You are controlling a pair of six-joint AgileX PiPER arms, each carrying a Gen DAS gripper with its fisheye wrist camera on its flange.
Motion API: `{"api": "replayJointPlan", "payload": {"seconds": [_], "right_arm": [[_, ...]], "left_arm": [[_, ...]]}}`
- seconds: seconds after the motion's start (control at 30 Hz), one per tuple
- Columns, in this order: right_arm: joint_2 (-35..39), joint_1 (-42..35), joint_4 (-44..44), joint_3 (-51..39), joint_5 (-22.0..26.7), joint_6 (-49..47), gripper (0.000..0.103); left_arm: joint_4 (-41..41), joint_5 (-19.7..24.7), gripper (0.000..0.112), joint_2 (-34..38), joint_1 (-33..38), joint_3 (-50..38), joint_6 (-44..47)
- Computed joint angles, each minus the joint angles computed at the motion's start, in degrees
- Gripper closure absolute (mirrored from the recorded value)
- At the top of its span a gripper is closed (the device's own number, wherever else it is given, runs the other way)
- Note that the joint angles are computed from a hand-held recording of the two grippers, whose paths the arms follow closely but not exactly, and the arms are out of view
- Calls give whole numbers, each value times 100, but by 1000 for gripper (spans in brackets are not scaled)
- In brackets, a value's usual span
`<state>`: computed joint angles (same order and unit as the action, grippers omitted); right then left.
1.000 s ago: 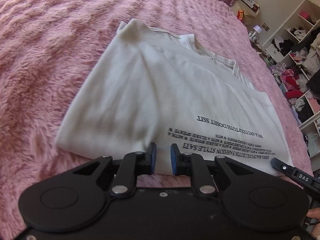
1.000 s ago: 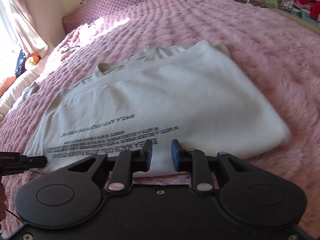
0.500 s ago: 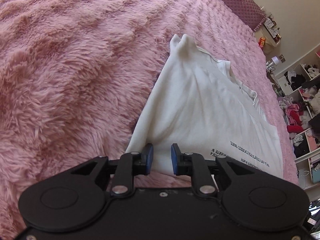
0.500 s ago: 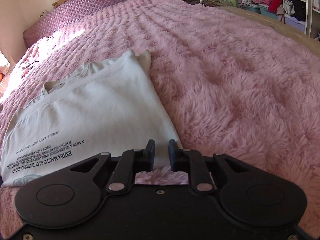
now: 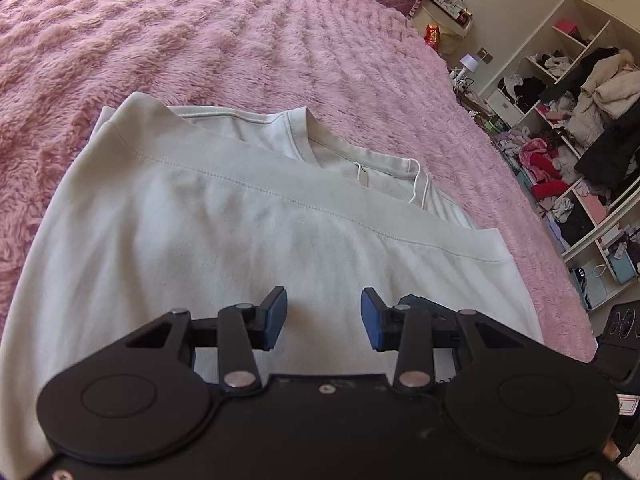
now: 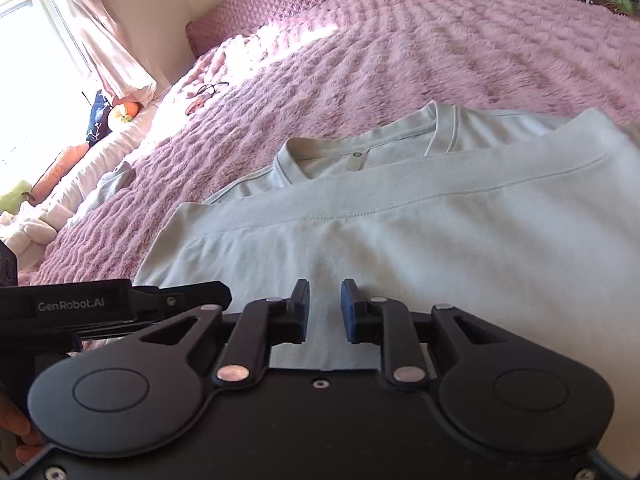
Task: Fold small clothes
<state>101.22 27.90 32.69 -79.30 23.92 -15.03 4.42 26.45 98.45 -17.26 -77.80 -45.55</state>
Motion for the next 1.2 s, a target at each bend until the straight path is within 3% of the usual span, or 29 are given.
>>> {"api": "replayJointPlan", "payload": {"seconds": [0.17, 0.27, 0.33, 0.43, 0.5, 0.6, 0.77, 0.83, 0.97, 1.07, 1.2], "right_arm": [[41, -567, -328, -139, -26, -336, 89], [-13, -1064, -1313, -239, 21, 187, 88], [-26, -1545, -1070, -247, 179, -68, 93], [-158, -1962, -651, 0, 56, -312, 94], [-174, -2053, -550, 146, -89, -263, 95], [-110, -2037, -178, 346, -326, -518, 95], [-280, -1938, -928, 293, -238, 216, 94], [-591, -1880, -1236, 398, -92, 487, 88], [-1727, -1946, -334, 1395, -20, -581, 86], [-2534, -2004, -76, 2316, 60, -747, 85], [-2942, -1978, -1044, 3077, -262, 248, 85]], "left_arm": [[455, 334, 75, 23, 319, -72, 274], [37, 251, 79, -212, 791, 236, 871], [494, 491, 79, -261, 914, 257, 472], [233, 150, 79, -388, 1176, 618, 571], [330, -90, 79, -361, 1197, 801, 583], [1119, -202, 79, -236, 1002, 905, -56], [790, 301, 79, -264, 1028, 531, 120], [1209, 576, 77, -629, 810, 586, -348], [2466, 924, 69, -1730, -58, 1410, -1716], [2730, 1025, 68, -2332, -656, 2122, -2524], [2763, 973, 67, -2408, -882, 2722, -2982]]}}
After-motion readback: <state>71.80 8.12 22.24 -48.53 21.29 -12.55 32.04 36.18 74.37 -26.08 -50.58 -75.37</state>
